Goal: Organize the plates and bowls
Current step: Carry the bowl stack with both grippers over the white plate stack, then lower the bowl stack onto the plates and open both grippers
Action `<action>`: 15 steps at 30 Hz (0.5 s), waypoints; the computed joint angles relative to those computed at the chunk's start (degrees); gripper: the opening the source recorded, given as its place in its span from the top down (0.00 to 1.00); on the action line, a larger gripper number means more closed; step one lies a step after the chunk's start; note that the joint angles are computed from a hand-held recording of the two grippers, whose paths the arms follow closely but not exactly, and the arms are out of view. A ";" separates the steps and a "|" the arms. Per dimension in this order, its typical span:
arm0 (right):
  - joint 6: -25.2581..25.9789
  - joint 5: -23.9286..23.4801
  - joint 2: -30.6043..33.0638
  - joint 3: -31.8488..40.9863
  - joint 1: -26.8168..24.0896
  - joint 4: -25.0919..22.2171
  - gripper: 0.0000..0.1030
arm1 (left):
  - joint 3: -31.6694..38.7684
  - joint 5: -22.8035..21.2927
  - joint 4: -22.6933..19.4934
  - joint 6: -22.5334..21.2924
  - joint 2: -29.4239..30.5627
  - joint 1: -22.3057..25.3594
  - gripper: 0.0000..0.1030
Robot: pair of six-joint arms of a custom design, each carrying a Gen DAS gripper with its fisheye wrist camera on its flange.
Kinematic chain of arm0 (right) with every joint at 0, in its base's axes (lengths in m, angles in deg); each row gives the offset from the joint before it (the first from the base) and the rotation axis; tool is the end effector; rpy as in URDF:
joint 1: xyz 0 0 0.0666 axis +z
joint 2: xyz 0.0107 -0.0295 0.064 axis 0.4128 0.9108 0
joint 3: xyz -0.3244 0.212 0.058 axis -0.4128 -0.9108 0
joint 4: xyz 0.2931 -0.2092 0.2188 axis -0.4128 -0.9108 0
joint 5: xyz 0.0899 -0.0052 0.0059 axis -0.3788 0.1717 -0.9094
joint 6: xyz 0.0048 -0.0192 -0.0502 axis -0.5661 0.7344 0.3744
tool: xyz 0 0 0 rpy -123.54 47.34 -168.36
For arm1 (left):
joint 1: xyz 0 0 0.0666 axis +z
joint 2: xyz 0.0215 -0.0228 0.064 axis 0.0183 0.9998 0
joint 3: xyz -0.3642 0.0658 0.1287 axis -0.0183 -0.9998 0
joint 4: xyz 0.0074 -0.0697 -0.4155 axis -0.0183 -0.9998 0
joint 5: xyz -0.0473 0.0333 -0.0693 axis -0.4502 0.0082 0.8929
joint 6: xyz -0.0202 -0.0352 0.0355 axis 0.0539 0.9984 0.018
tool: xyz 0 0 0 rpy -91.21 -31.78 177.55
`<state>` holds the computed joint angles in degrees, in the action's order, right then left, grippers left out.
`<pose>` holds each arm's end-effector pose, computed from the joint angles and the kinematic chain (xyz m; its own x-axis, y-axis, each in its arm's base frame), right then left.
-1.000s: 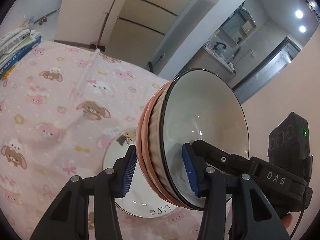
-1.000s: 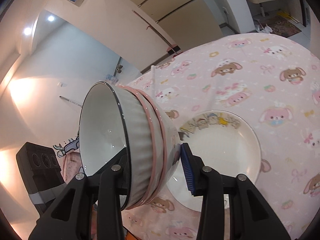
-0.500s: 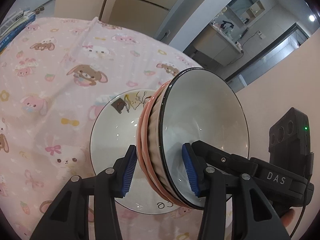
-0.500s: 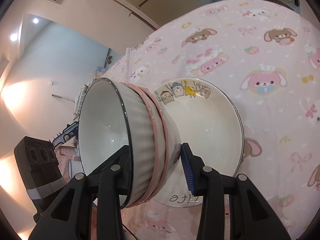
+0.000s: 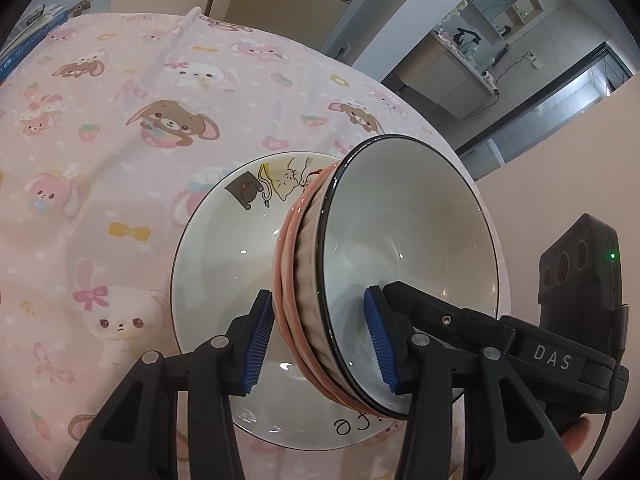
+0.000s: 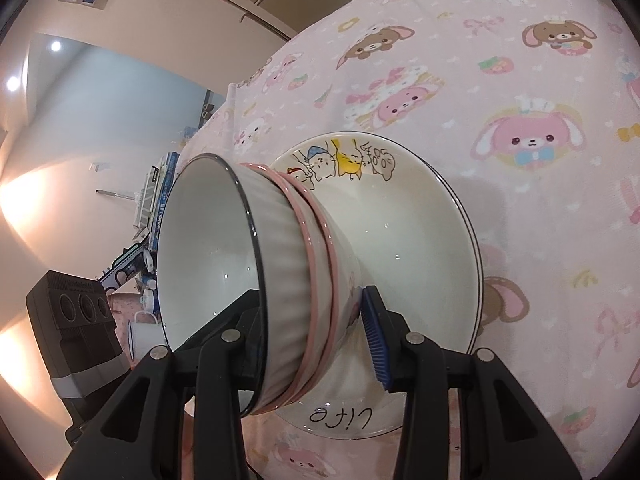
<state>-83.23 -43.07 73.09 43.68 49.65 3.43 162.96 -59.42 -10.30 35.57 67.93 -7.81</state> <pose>0.4023 0.2011 0.4475 -0.8654 0.4767 -0.1542 0.2701 0.7032 0.6577 0.4474 -0.0872 0.4645 -0.9390 0.0826 -0.3339 0.2407 0.8513 -0.4661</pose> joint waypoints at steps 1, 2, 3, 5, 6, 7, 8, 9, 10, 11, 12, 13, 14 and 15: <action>-0.07 -0.10 0.07 -0.04 -0.05 0.03 0.62 | 0.03 -0.04 -0.08 0.02 0.11 -0.06 0.53; -0.11 -0.22 0.11 -0.10 -0.12 -0.04 0.62 | 0.05 -0.10 -0.17 0.07 0.26 -0.10 0.53; -0.19 -0.31 0.20 -0.14 -0.18 -0.04 0.62 | 0.05 -0.24 -0.21 0.14 0.36 -0.17 0.53; -0.53 -0.27 0.30 -0.18 -0.20 0.05 0.62 | -0.04 -0.04 -0.02 0.48 0.36 -0.10 0.53; -0.35 0.03 0.38 0.01 -0.12 -0.19 0.62 | 0.03 -0.27 -0.23 0.49 0.35 -0.17 0.53; -0.15 0.39 0.44 0.22 -0.03 -0.50 0.62 | 0.01 -1.11 -0.18 0.15 0.13 -0.47 0.54; 0.01 0.91 0.45 0.37 0.09 -0.77 0.62 | -0.08 -1.57 -0.06 -0.01 -0.09 -0.64 0.54; 0.02 1.12 0.40 0.37 0.12 -0.78 0.62 | -0.20 -2.10 0.17 -0.19 -0.30 -0.85 0.54; -0.06 0.91 0.43 0.33 0.01 -0.68 0.61 | -0.24 -2.30 0.18 -0.30 -0.39 -0.93 0.54; -0.07 0.75 0.60 0.40 -0.04 -0.59 0.61 | -0.08 -2.39 0.03 -0.43 -0.26 -0.96 0.54; -0.07 0.75 0.60 0.40 -0.04 -0.59 0.61 | 0.16 -2.31 -0.28 -0.58 -0.07 -0.95 0.54; -0.13 0.79 0.71 0.50 0.01 -0.60 0.61 | 0.34 -2.19 -0.50 -0.72 0.07 -0.89 0.54; 0.04 0.86 0.74 0.57 0.03 -0.74 0.61 | 0.38 -2.29 -0.41 -1.01 0.02 -0.85 0.54; 0.55 1.18 0.82 0.81 0.16 -1.17 0.61 | 0.06 -2.54 0.50 -1.09 -0.47 -0.82 0.54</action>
<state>-82.68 -41.89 73.90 44.49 49.81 2.26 163.03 -61.96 -9.80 34.48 67.46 -8.63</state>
